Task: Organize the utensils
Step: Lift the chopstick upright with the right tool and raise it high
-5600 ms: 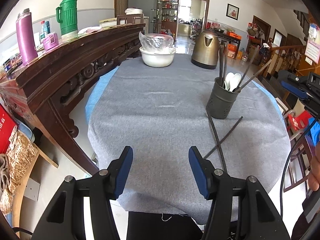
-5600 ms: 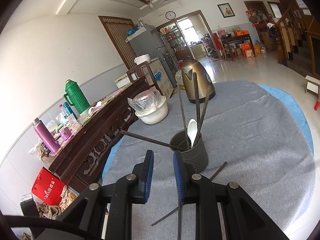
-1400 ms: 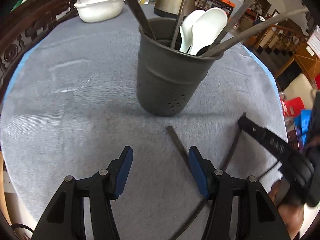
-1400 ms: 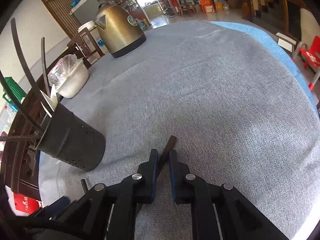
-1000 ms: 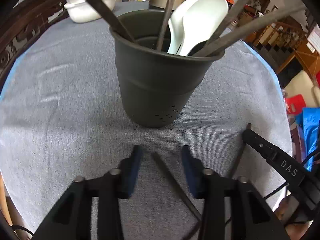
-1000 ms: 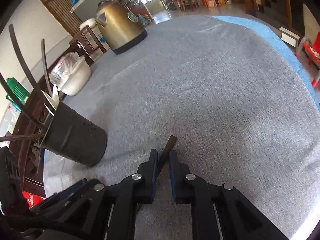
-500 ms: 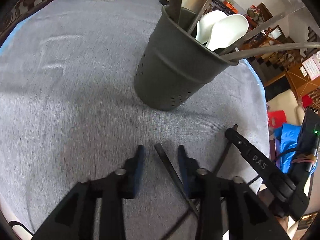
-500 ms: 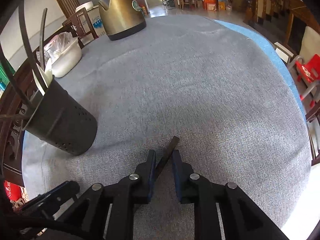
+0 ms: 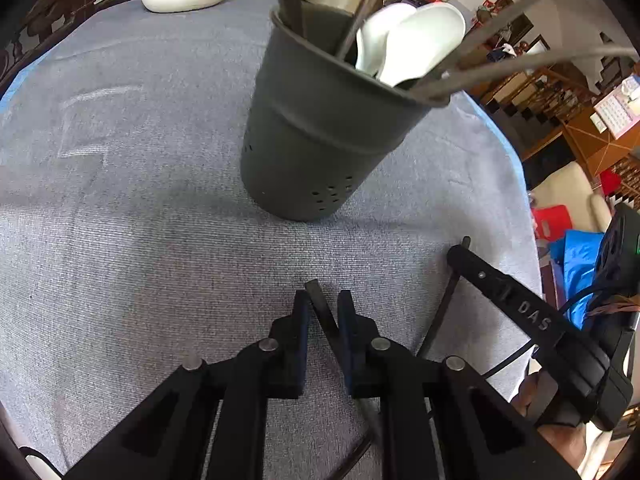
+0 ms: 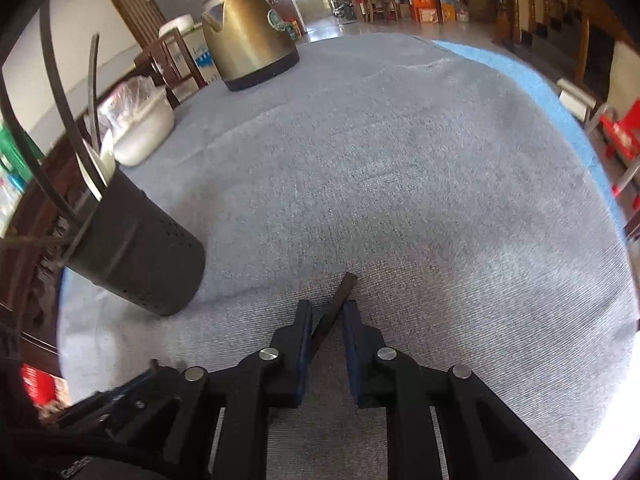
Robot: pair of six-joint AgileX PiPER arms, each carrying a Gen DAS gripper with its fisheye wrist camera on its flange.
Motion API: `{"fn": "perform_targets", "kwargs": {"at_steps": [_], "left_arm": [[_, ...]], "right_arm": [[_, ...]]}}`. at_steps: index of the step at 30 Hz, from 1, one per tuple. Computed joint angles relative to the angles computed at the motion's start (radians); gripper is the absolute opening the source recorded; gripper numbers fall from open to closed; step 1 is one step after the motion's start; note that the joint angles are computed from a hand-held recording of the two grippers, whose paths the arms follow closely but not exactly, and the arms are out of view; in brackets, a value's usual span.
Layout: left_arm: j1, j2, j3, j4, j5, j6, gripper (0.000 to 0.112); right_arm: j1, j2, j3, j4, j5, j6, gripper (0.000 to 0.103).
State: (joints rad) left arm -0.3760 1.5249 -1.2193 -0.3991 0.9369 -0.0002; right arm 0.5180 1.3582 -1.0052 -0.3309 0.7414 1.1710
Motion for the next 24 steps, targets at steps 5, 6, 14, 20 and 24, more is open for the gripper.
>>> {"fn": "perform_targets", "kwargs": {"at_steps": [5, 6, 14, 20, 24], "left_arm": [[0.052, -0.077, -0.018, -0.022, 0.026, 0.067, 0.007], [0.059, -0.094, -0.024, -0.026, 0.025, 0.078, 0.007], [0.159, -0.228, -0.119, -0.098, 0.063, 0.196, 0.007], [0.275, -0.259, -0.223, -0.2, 0.089, 0.31, 0.007], [0.31, -0.219, -0.31, -0.228, 0.063, 0.308, 0.007]], "right_arm": [[0.044, -0.088, 0.033, -0.175, -0.018, 0.176, 0.012], [0.056, -0.112, 0.04, -0.221, -0.023, 0.218, 0.011], [0.235, -0.211, 0.064, -0.602, 0.03, 0.555, 0.008], [0.419, -0.204, -0.009, -0.867, 0.176, 0.705, 0.007], [0.503, -0.16, -0.082, -1.014, 0.27, 0.742, 0.007]]}}
